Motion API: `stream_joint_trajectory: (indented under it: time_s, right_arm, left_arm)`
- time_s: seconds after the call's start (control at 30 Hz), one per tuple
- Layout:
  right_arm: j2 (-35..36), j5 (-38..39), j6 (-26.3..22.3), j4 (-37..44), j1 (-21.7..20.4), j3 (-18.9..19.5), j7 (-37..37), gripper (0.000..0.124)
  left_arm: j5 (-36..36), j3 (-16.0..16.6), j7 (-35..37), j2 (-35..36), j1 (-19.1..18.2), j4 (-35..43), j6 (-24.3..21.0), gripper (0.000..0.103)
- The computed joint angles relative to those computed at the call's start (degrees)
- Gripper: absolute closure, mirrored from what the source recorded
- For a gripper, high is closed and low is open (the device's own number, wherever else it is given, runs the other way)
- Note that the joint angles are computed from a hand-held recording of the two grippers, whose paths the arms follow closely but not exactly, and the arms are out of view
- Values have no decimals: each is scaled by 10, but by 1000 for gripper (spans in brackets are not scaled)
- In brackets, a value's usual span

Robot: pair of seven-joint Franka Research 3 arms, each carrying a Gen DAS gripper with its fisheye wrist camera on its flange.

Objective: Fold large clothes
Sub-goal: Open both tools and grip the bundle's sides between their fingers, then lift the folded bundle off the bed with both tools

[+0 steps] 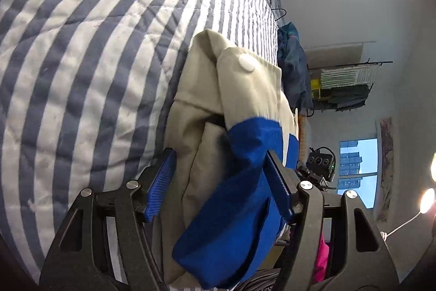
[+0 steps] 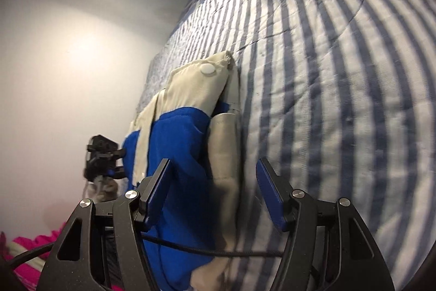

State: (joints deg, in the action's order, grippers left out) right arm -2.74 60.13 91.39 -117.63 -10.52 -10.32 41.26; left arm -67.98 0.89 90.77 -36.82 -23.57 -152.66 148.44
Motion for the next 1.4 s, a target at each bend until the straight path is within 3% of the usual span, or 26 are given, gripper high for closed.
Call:
stream_joint_trajectory:
  time_s: [0.27,0.5,0.63,0.7,0.77,0.93,1.0,1.07,1.17,1.3,1.4]
  right_arm:
    - [-1,-11,21,9,28,22,-1,61]
    - [-23,-59,22,3,41,20,-16,66]
    - [-27,-46,27,-12,47,21,-6,66]
    - [-36,-39,43,-25,51,23,-9,67]
    - [-48,-48,60,-33,57,26,-14,74]
    - [-81,-53,90,-55,70,24,-38,84]
    - [-88,-56,103,-60,76,26,-37,84]
    - [-84,-61,103,-58,79,23,-23,78]
    - [-63,-58,73,-43,77,14,-7,72]
    - [-32,-37,20,-26,66,8,-1,72]
    - [-32,-25,20,-33,61,15,-3,72]
  left_arm:
    - [22,-13,-5,27,0,25,4,37]
    - [120,-26,-63,28,2,45,-28,43]
    - [72,-16,-51,51,-24,44,18,38]
    - [83,-26,-57,62,-21,54,29,39]
    - [116,-39,-71,64,-16,60,33,51]
    - [173,-50,-110,55,-23,59,51,57]
    - [207,-54,-136,50,-21,55,54,50]
    - [245,-50,-173,48,-14,54,33,28]
    - [201,-7,-141,39,-57,32,56,28]
    - [75,49,-46,47,-118,29,83,28]
    - [34,48,-13,60,-111,39,75,38]
